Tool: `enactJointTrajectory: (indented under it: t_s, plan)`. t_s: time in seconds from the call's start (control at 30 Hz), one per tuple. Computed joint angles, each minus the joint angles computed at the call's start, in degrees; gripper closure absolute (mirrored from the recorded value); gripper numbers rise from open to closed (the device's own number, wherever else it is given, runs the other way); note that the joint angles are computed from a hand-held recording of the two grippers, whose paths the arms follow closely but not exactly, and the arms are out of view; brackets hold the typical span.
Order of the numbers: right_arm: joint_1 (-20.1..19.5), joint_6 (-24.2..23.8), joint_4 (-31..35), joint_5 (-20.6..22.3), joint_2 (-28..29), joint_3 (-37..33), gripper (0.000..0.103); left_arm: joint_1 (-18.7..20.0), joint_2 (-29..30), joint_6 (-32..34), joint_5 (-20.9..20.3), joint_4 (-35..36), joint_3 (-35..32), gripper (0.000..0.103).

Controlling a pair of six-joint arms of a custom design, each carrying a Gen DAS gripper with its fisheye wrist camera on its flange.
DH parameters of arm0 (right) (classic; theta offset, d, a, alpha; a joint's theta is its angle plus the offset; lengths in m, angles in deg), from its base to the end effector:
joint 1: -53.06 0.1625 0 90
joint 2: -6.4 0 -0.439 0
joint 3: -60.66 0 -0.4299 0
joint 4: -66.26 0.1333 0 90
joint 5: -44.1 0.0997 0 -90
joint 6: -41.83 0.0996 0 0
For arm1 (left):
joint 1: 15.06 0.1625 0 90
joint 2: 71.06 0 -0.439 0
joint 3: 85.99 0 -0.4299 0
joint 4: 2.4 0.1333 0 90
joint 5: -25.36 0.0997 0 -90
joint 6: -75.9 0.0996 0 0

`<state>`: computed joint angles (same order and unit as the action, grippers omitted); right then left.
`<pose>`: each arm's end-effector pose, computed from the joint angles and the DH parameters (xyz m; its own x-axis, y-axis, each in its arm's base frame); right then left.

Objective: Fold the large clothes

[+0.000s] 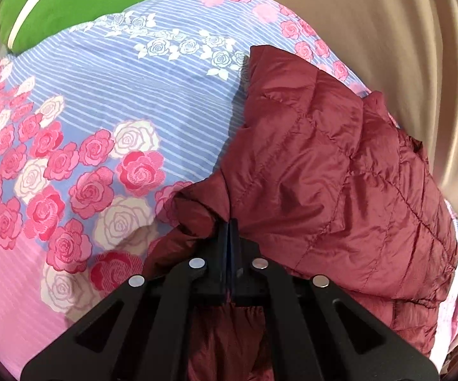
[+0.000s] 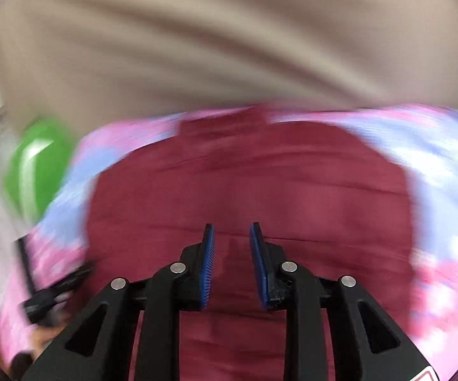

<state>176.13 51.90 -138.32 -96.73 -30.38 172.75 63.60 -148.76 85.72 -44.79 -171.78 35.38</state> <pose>0.3622 -0.4535 0.0239 -0.8587 0.1790 0.4803 -0.2766 0.6271 -0.7282 0.0577 -0.5624 0.2767 -0.9199 0.1265 -0.3712 0.3213 0.7861 -0.5281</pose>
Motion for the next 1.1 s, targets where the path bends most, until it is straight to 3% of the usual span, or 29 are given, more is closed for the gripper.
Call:
enactJointTrajectory:
  t_s: [0.1, 0.23, 0.47, 0.57, 0.7, 0.87, 0.93, 0.97, 1.0, 1.1]
  plan:
    - [-1.4, -5.5, 10.5, 7.5, 6.0, -11.6, 0.079, 1.0, -0.6, -0.2, -1.8, 0.7, -0.1, 0.103]
    - [-3.4, -6.2, 23.1, 12.5, 14.2, -26.2, 0.086, 1.9, -0.6, -1.0, -4.1, 1.0, -0.2, 0.103]
    - [-5.3, -5.9, 37.3, 5.4, 25.2, -45.2, 0.092, 1.7, -1.0, -0.8, -3.7, 0.5, 0.5, 0.103]
    - [-5.2, -6.3, 35.8, 2.6, 27.6, -47.8, 0.092, 1.6, -0.9, -0.6, -3.6, 0.4, 0.4, 0.103]
    - [-3.6, -7.2, 26.2, 4.2, 24.8, -41.1, 0.091, 2.6, -1.4, -1.4, -6.0, 1.5, -0.1, 0.103]
    - [-1.1, -7.4, 11.5, 4.6, 14.4, -19.4, 0.09, -0.2, -8.6, 1.7, -9.1, -1.3, 3.6, 0.103]
    - [-1.4, -4.7, 10.3, 4.0, 11.0, -12.7, 0.09, -3.8, -10.2, 3.7, -6.1, -3.4, 5.1, 0.092]
    - [-2.0, -3.0, 9.6, 3.6, 9.1, -9.1, 0.09, -5.2, -9.6, 4.3, -3.9, -2.2, 4.9, 0.083]
    - [-2.5, -1.7, 8.2, 3.3, 7.7, -6.1, 0.092, -5.7, -8.5, 4.7, -2.8, -0.4, 4.1, 0.08]
    - [-4.4, 1.6, 3.5, 0.1, 2.9, 3.7, 0.103, -4.6, -2.0, 1.3, 3.2, 8.3, -0.2, 0.084]
